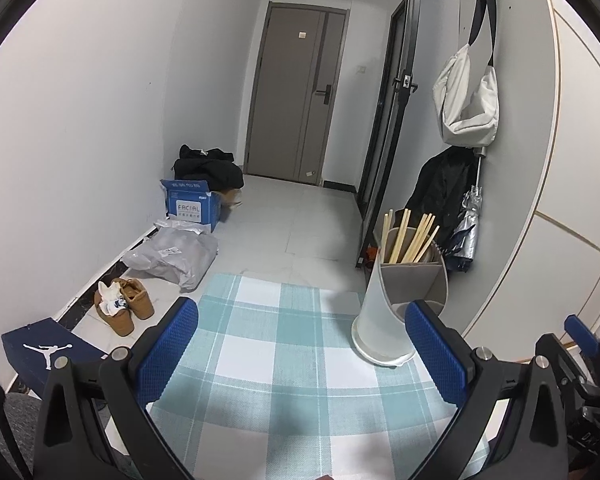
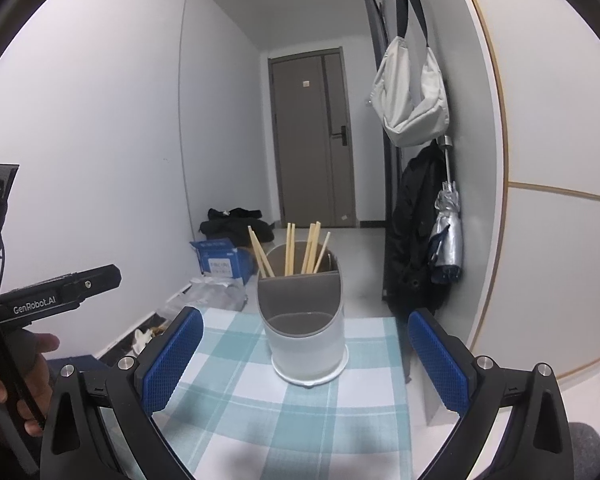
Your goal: Organize utensils
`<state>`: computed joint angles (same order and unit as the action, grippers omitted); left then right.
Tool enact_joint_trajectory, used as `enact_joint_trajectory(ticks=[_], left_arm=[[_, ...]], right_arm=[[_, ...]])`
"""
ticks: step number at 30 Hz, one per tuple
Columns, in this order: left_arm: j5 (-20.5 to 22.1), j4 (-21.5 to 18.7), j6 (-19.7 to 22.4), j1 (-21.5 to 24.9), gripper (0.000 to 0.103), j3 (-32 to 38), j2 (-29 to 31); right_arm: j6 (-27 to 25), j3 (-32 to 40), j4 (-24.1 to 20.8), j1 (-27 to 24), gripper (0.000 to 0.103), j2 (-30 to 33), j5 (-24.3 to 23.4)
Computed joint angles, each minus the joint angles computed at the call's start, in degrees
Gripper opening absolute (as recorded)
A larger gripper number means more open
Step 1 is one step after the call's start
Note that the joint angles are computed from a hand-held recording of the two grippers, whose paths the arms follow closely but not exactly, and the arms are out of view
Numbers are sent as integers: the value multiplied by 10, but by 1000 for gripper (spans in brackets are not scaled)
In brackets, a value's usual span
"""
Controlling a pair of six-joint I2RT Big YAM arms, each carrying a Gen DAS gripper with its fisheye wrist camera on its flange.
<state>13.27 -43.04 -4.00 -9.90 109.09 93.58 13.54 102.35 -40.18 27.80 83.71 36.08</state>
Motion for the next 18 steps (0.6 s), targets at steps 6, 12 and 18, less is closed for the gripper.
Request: enact_joint_trajectory(ticks=[6, 12, 18], left_arm=[[-4, 3, -4, -1, 102, -3, -1], [5, 6, 11, -4, 102, -9, -3], [8, 2, 1, 0, 102, -2, 2]], right_arm=[[-5, 2, -2, 1, 103, 2, 0], [-3, 2, -4, 1, 103, 2, 2], [4, 1, -7, -1, 103, 0, 3]])
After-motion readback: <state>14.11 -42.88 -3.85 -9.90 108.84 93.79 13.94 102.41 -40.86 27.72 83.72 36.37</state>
